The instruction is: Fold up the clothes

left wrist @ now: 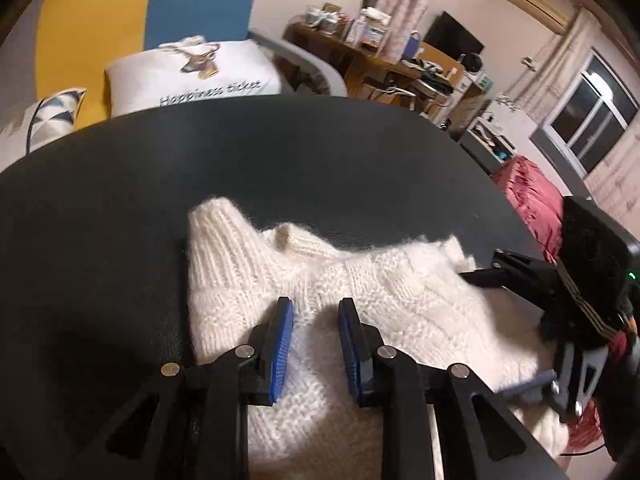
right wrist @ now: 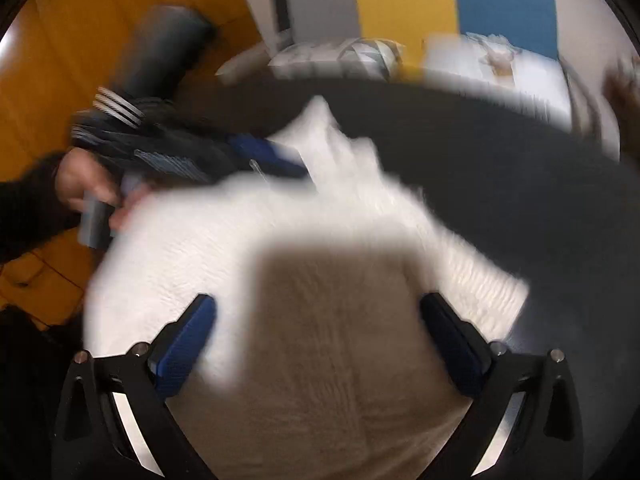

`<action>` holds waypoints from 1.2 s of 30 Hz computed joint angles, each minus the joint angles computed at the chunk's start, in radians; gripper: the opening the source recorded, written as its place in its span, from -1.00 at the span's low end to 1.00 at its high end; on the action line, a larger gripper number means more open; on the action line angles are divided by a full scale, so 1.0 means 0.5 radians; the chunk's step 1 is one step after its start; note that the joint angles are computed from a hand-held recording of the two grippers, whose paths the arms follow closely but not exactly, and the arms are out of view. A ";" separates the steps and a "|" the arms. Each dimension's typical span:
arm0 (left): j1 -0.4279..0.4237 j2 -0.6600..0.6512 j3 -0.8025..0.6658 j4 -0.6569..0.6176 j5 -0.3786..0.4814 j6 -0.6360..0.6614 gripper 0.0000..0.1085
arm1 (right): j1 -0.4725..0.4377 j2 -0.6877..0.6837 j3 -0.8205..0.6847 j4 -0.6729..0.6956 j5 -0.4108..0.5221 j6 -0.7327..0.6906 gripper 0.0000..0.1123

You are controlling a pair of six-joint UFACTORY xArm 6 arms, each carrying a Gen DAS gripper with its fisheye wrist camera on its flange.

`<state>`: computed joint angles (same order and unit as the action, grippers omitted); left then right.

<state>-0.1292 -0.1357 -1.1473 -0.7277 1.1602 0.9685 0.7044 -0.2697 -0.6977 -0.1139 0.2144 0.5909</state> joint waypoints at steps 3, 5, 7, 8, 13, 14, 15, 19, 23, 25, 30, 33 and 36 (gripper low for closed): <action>0.102 0.084 -0.145 -0.129 0.161 0.025 -0.57 | -0.007 -0.082 0.102 -0.097 -0.111 0.133 0.82; 0.158 0.143 -0.234 -0.177 0.183 0.008 -0.57 | 0.015 -0.112 0.037 -0.188 0.051 0.194 0.83; 0.206 0.209 -0.314 -0.199 0.145 -0.033 -0.57 | 0.047 -0.160 -0.063 -0.331 0.240 0.267 0.83; 0.228 0.243 -0.356 -0.209 0.125 -0.054 -0.57 | 0.062 -0.185 -0.119 -0.446 0.313 0.323 0.83; 0.147 0.421 -0.507 -0.152 0.215 -0.051 -0.57 | 0.095 0.081 -0.470 -0.413 0.309 0.108 0.83; 0.091 0.443 -0.518 -0.097 0.183 -0.042 -0.57 | 0.132 0.103 -0.496 -0.354 0.357 0.066 0.83; -0.001 0.508 -0.554 0.017 0.166 -0.086 -0.57 | 0.159 0.150 -0.558 -0.293 0.487 0.039 0.83; -0.117 0.469 -0.425 0.090 -0.048 -0.091 -0.56 | 0.145 0.198 -0.402 0.099 0.343 -0.048 0.83; -0.119 0.457 -0.455 0.140 -0.089 -0.247 -0.50 | 0.154 0.119 -0.249 0.021 0.169 0.114 0.83; -0.085 0.389 -0.425 0.162 -0.145 -0.354 -0.51 | 0.174 0.095 -0.276 -0.124 0.255 0.248 0.83; 0.173 0.018 -0.167 -0.244 0.056 0.002 -0.54 | 0.370 -0.098 -0.374 -0.716 0.705 0.853 0.83; 0.301 -0.264 0.123 -0.323 0.221 0.257 -0.54 | 0.628 -0.220 -0.408 -0.990 0.952 1.201 0.83; 0.330 -0.561 0.482 -0.251 0.237 0.427 -0.51 | 0.983 -0.182 -0.506 -1.120 1.285 1.500 0.83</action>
